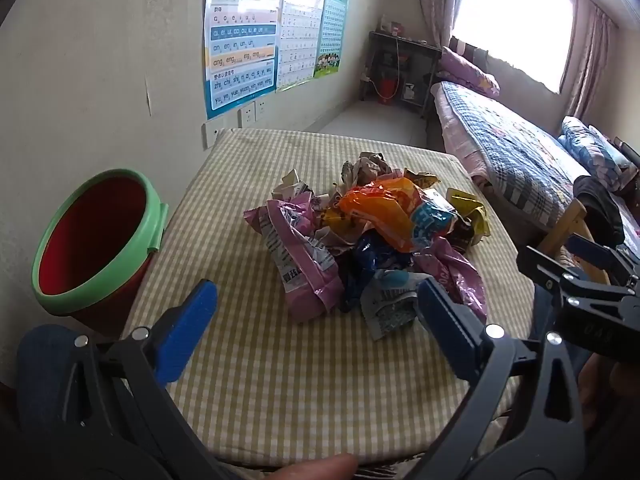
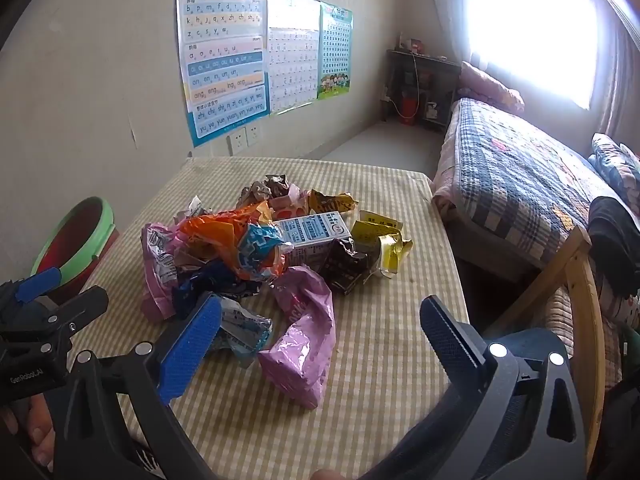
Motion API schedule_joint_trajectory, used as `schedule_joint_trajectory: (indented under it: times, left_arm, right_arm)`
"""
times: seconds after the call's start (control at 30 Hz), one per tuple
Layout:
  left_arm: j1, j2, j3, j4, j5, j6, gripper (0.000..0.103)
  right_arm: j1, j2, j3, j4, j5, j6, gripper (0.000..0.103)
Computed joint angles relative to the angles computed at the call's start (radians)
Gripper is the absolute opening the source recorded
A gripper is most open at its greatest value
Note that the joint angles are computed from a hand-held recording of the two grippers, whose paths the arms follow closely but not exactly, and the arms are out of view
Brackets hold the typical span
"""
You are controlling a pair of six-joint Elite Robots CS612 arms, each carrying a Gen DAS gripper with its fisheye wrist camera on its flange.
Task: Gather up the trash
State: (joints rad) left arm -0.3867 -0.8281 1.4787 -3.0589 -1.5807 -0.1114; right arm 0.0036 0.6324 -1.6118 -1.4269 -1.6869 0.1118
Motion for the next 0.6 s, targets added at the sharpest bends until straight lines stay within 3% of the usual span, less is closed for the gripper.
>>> schedule_joint_trajectory:
  times: [0.6]
  left_arm:
    - [0.011, -0.004, 0.001, 0.003, -0.028, -0.010, 0.098]
  right_arm:
    - [-0.005, -0.001, 0.002, -0.001, -0.003, 0.016, 0.096]
